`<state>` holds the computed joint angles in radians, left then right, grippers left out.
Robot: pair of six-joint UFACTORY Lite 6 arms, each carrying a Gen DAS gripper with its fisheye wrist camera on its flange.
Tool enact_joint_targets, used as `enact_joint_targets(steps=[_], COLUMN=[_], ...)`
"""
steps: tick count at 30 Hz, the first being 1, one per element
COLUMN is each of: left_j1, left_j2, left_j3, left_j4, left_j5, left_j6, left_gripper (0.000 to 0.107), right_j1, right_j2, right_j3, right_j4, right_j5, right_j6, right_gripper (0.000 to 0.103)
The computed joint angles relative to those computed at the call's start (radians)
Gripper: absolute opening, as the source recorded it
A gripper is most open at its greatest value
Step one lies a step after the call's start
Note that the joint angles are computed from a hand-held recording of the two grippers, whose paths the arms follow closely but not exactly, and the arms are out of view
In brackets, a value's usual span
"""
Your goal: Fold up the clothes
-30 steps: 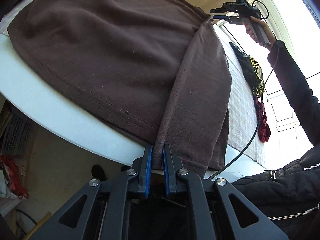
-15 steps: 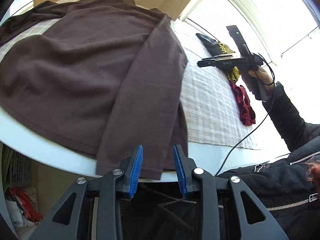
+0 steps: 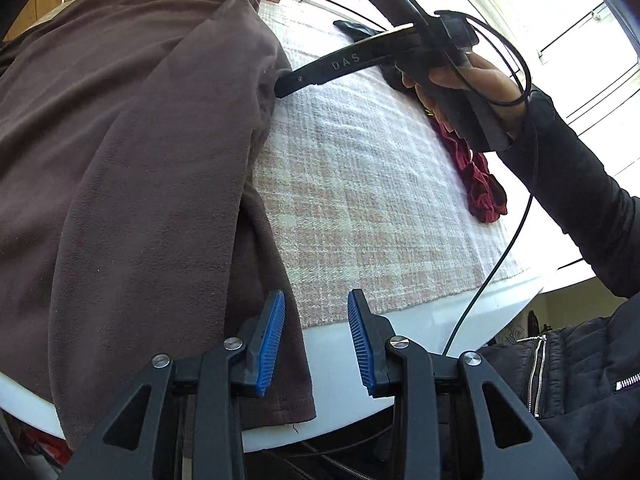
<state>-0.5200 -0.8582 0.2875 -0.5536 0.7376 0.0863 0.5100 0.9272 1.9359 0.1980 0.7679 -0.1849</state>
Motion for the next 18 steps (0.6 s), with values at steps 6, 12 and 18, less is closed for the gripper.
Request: enact_joint_targets(steps=[6,12,18], left_j1=[-0.061,-0.039,0.076], left_j2=[0.059,0.064,0.221], left_j3=[-0.015,0.013,0.167], left_j4=[0.010,0.041,0.051], left_j5=[-0.061,-0.039,-0.100], left_j6=[-0.012,-0.011,0.065], left_gripper=[0.034,0.034,0.048], right_j1=[-0.053,-0.104,-0.100], right_j2=[-0.036,-0.147,-0.144], right_j3=[0.042,-0.014,0.023], right_j4=[0.084,0.096,0.139], right_j5=[0.061,0.086,0.111], right_j6=[-0.062,-0.075,-0.052], right_gripper=[0.005,0.004,0.004])
